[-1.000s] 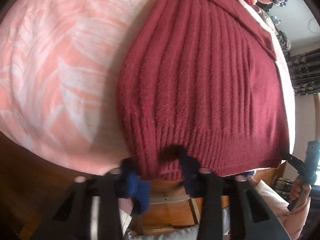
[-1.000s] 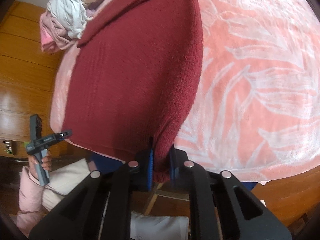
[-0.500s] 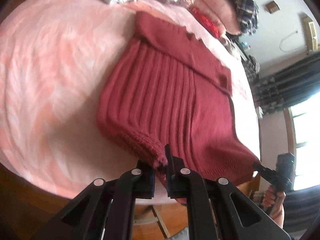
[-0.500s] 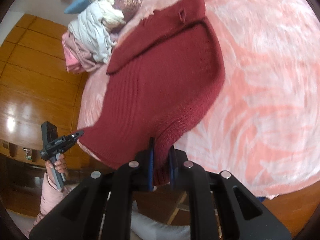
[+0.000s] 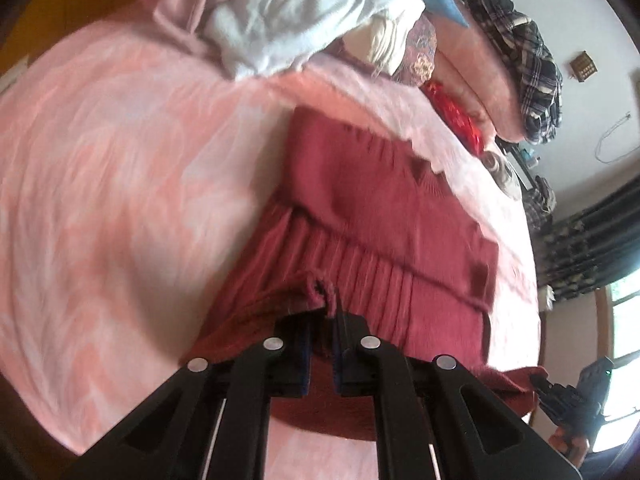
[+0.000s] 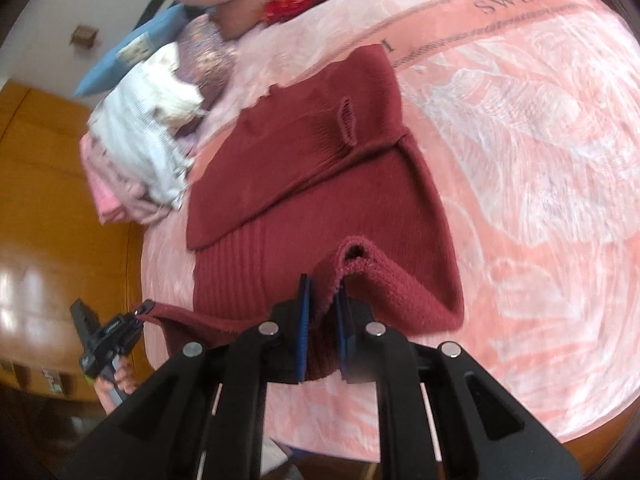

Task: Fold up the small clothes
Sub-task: 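Lift the hem and fold it up toward the collar with both grippers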

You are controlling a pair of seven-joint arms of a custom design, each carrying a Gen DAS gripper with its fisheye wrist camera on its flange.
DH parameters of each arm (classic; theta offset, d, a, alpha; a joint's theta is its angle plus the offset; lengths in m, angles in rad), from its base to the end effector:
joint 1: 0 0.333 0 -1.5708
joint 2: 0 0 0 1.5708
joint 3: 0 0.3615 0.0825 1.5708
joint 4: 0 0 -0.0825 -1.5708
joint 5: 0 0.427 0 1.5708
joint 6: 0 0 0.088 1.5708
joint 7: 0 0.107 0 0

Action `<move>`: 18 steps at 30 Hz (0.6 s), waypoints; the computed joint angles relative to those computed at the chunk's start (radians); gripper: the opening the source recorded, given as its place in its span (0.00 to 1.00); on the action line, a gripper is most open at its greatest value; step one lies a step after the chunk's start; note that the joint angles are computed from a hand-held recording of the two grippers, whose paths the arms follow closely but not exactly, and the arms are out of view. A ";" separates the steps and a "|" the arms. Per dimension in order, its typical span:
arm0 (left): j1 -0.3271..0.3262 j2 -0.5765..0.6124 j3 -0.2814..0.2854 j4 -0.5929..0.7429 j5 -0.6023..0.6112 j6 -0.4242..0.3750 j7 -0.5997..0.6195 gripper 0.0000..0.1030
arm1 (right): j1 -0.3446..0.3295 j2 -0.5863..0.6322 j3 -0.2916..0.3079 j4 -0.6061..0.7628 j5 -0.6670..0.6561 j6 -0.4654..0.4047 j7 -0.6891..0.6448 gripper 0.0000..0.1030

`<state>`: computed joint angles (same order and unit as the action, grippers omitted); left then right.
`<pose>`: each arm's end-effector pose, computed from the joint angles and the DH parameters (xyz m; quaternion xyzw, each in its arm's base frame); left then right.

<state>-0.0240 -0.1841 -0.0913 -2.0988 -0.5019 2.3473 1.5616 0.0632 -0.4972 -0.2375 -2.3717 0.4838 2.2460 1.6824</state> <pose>0.5653 -0.0758 0.5781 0.7311 -0.6172 0.2904 0.0135 0.4500 -0.0801 0.5711 -0.4770 0.8215 0.0634 0.3060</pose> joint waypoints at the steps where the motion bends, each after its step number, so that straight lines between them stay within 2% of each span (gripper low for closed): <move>1: -0.001 0.018 -0.005 0.015 0.007 0.016 -0.007 0.07 | -0.002 0.025 0.000 0.013 -0.002 0.006 0.006 0.10; 6: -0.006 0.108 -0.020 0.081 0.022 0.085 -0.066 0.07 | -0.013 0.136 -0.001 0.077 0.017 0.017 0.005 0.10; 9: -0.010 0.169 -0.030 0.125 0.059 0.135 -0.080 0.07 | -0.018 0.202 -0.006 0.112 0.080 0.028 -0.040 0.10; 12: -0.016 0.223 -0.037 0.147 0.104 0.226 -0.081 0.07 | -0.034 0.270 -0.006 0.146 0.160 0.021 -0.090 0.10; 16: -0.020 0.292 -0.033 0.189 0.194 0.231 -0.120 0.07 | -0.082 0.345 0.015 0.178 0.219 0.039 -0.121 0.11; 18: -0.013 0.317 -0.035 0.214 0.182 0.211 -0.111 0.07 | -0.107 0.361 0.027 0.190 0.210 0.058 -0.132 0.22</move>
<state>-0.0373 0.1330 -0.1262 -1.8850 -0.3198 2.5579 1.4502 -0.0436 -0.1363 -0.2101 -2.1814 0.6941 2.3043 1.5503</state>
